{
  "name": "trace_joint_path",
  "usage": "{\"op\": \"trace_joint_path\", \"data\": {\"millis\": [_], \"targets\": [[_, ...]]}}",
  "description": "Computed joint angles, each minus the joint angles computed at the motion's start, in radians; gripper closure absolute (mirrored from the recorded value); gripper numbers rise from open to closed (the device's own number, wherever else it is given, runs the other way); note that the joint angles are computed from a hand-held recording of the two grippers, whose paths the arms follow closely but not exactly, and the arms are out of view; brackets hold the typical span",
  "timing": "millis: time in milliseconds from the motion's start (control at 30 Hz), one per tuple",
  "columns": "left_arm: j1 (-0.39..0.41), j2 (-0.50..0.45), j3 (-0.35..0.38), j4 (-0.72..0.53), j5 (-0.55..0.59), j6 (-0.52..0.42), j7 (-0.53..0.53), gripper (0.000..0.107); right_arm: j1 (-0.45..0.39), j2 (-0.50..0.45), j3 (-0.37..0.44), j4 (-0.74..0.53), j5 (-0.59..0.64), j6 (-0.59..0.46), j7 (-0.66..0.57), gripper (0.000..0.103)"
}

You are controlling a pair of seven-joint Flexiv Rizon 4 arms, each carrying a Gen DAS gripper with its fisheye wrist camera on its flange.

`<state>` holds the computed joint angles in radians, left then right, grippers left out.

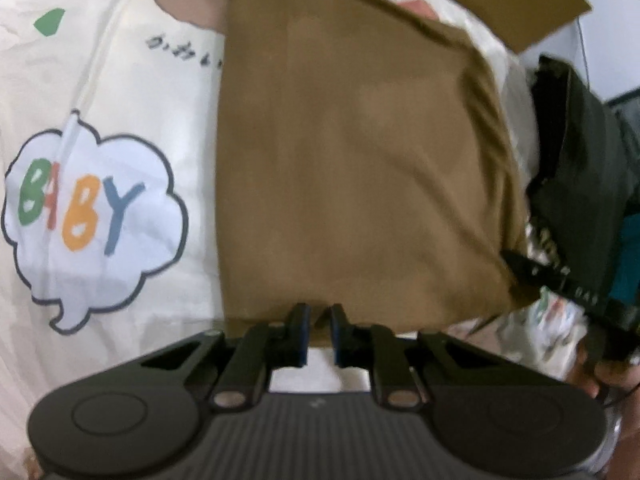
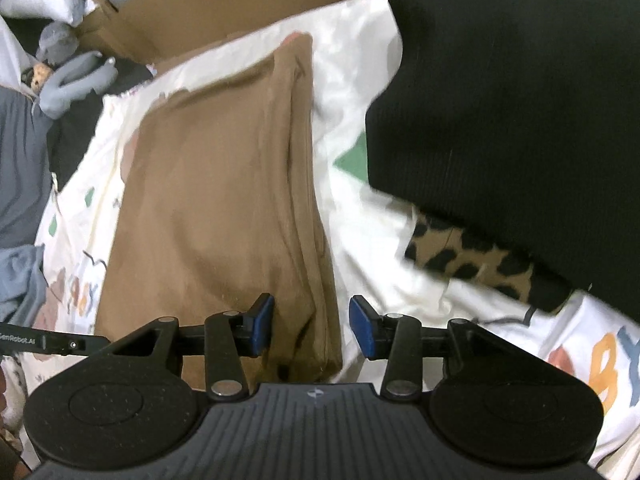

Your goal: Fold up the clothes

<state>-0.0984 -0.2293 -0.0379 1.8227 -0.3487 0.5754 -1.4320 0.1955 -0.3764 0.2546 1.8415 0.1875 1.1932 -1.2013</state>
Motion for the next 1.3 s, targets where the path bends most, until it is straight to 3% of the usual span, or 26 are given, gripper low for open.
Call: {"op": "trace_joint_path", "data": {"millis": [100,400,500,600,900,933,1000,1033,1300], "targets": [[-0.009,-0.009,0.008,0.002,0.052,0.01,-0.031,0.104,0.007,-0.004,-0.005,0.011,-0.006,0.021,0.008,0.054],[-0.008,0.014,0.017,-0.009,0.099,0.002,-0.069,0.101,-0.031,0.014,0.029,0.017,0.059,0.021,-0.027,0.054],[0.0,0.029,0.023,0.006,0.096,0.033,-0.073,0.072,-0.044,0.014,0.043,0.01,0.101,0.016,-0.053,0.054],[0.008,0.026,0.032,0.013,0.113,0.044,-0.09,0.068,-0.052,0.006,0.052,-0.002,0.143,0.014,-0.069,0.054],[0.064,0.03,0.012,0.143,-0.168,0.161,0.033,0.063,-0.136,-0.072,0.119,-0.11,0.311,-0.037,-0.218,0.053],[0.067,0.032,0.01,0.156,-0.202,0.176,0.045,0.063,-0.151,-0.078,0.131,-0.123,0.342,-0.047,-0.242,0.056],[0.073,0.033,0.005,0.179,-0.275,0.199,0.063,0.063,-0.188,-0.083,0.155,-0.15,0.418,-0.086,-0.293,0.074],[0.075,0.032,0.002,0.188,-0.312,0.205,0.068,0.063,-0.199,-0.082,0.159,-0.16,0.449,-0.105,-0.313,0.075],[0.086,0.023,-0.001,0.194,-0.389,0.188,0.158,0.063,-0.152,-0.091,0.099,-0.189,0.512,-0.15,-0.336,0.067]]}}
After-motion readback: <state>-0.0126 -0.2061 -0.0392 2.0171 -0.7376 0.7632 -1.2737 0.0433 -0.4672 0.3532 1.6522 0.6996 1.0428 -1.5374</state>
